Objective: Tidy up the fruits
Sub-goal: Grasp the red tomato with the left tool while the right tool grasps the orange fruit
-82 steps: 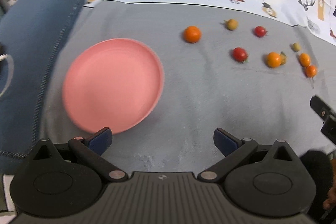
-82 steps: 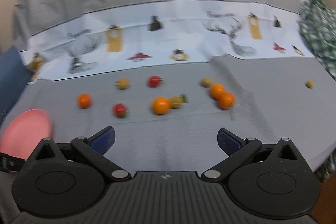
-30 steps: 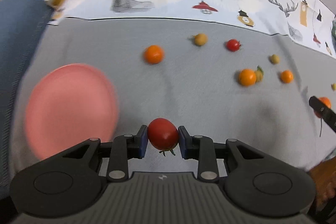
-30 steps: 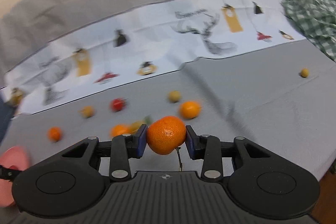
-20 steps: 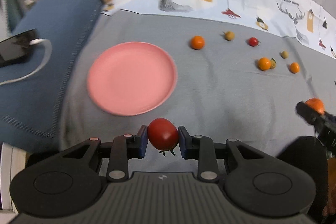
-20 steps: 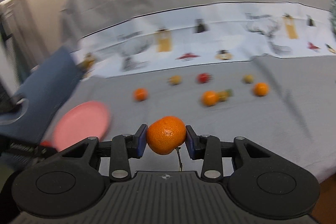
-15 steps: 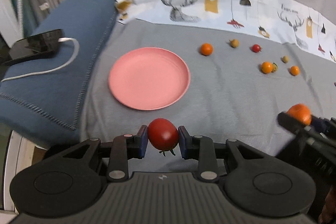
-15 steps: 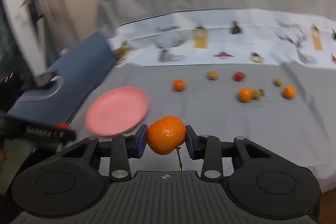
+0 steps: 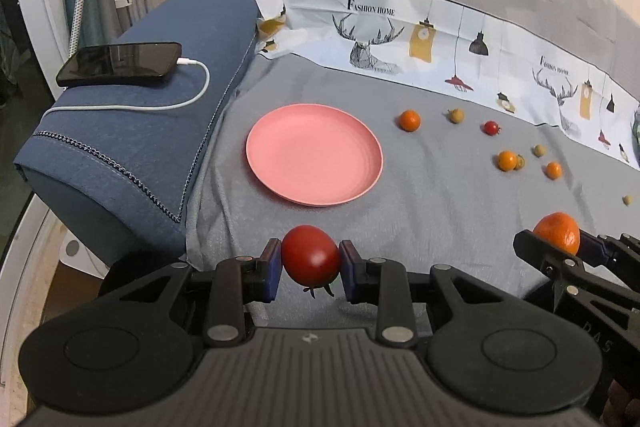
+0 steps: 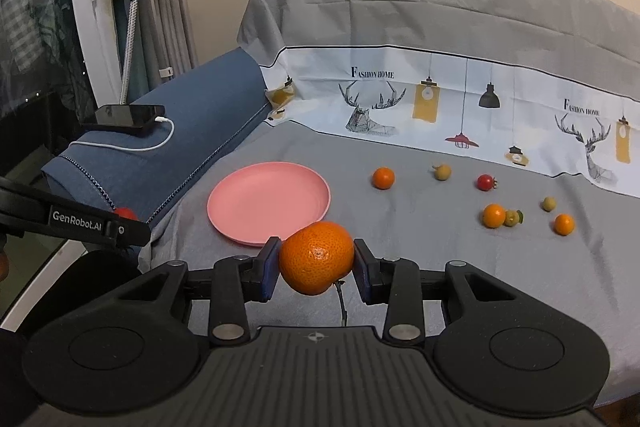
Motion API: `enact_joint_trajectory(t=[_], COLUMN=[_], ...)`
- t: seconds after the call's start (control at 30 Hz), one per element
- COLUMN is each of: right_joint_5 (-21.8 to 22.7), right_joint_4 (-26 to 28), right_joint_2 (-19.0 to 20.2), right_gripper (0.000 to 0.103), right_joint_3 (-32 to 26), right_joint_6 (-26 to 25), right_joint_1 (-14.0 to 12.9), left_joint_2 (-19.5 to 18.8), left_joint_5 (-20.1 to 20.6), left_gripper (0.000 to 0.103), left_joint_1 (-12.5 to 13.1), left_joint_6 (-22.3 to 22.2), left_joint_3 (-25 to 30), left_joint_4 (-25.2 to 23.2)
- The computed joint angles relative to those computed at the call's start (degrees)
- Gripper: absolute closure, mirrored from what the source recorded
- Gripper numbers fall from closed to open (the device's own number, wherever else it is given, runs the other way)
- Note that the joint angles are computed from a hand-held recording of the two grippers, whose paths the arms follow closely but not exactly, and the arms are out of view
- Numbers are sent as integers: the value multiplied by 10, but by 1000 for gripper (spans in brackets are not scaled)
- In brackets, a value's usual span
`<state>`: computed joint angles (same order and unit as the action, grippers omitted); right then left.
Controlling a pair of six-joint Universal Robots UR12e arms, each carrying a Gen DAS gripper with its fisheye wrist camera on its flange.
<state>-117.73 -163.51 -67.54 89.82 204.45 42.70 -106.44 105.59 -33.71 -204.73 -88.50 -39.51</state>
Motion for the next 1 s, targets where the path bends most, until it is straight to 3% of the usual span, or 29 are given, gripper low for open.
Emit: enact_joint_trajectory(t=[0.67,1.0], right_joint_5=[0,19], right_joint_4=[71,87], right_joint_2=[18,54], right_gripper=[64,64], right_joint_3=[-37,-81], right_joint_6=[-9,-29], right_joint_1=[-3,-19], left_joint_2=[-2,-37], left_joint_5=[-14,-11], left_gripper=[69,69], left_joint_1=[19,37], left_joint_6=[-19,-17], left_joint_3=[-7,31], left_joint_4=[9,2])
